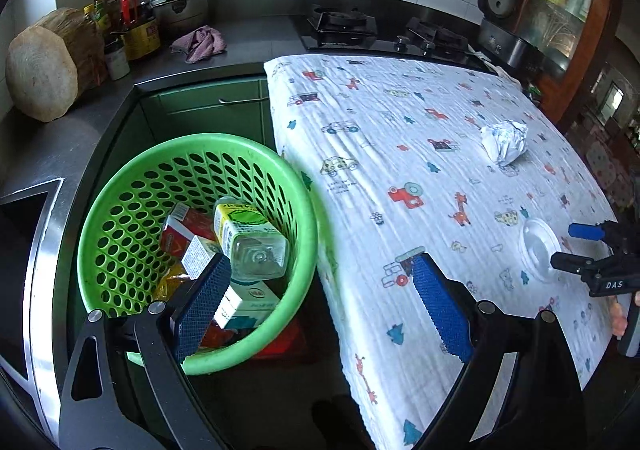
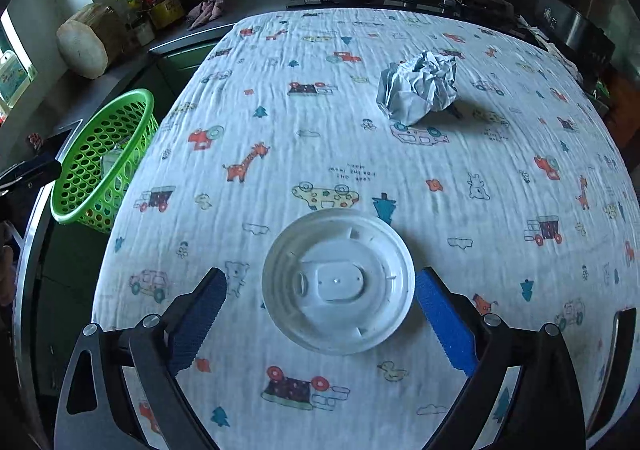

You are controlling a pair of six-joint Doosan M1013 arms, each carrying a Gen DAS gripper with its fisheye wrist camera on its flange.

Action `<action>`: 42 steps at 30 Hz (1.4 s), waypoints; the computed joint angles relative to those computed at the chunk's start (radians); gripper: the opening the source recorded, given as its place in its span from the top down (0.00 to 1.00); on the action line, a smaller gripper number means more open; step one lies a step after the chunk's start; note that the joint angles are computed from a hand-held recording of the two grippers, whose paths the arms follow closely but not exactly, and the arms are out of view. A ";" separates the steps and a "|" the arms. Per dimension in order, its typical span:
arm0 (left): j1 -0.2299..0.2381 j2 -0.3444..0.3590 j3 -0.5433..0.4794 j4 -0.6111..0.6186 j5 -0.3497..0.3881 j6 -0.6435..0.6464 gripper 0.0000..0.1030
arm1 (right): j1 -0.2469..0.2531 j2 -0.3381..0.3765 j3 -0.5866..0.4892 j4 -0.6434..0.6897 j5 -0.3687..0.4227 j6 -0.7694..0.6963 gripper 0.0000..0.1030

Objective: Collect trash
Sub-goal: 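Grasp the white plastic lid with the right tool while the left tool moves toward the crumpled foil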

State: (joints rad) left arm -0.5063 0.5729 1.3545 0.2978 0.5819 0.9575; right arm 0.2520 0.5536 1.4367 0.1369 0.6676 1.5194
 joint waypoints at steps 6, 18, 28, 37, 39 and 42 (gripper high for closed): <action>-0.003 0.012 -0.016 -0.032 0.010 0.034 0.12 | -0.004 0.027 -0.019 -0.015 0.034 -0.001 0.08; 0.011 0.042 -0.059 -0.099 0.037 0.102 0.12 | -0.001 0.062 -0.051 -0.054 0.062 0.019 0.07; 0.012 0.065 -0.095 -0.135 0.045 0.153 0.12 | -0.003 0.050 -0.039 -0.037 0.058 -0.005 0.07; 0.013 0.079 -0.116 -0.160 0.053 0.184 0.12 | -0.008 0.042 -0.017 -0.011 0.045 -0.026 0.07; 0.010 0.084 -0.125 -0.163 0.057 0.195 0.12 | -0.012 0.046 -0.017 0.013 0.040 -0.028 0.07; 0.006 0.095 -0.148 -0.178 0.063 0.220 0.12 | -0.008 0.049 -0.018 -0.008 0.036 -0.016 0.11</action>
State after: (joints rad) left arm -0.5001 0.6676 1.2064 0.1202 0.6452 1.1779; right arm 0.2445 0.6023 1.4185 0.1294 0.7032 1.5036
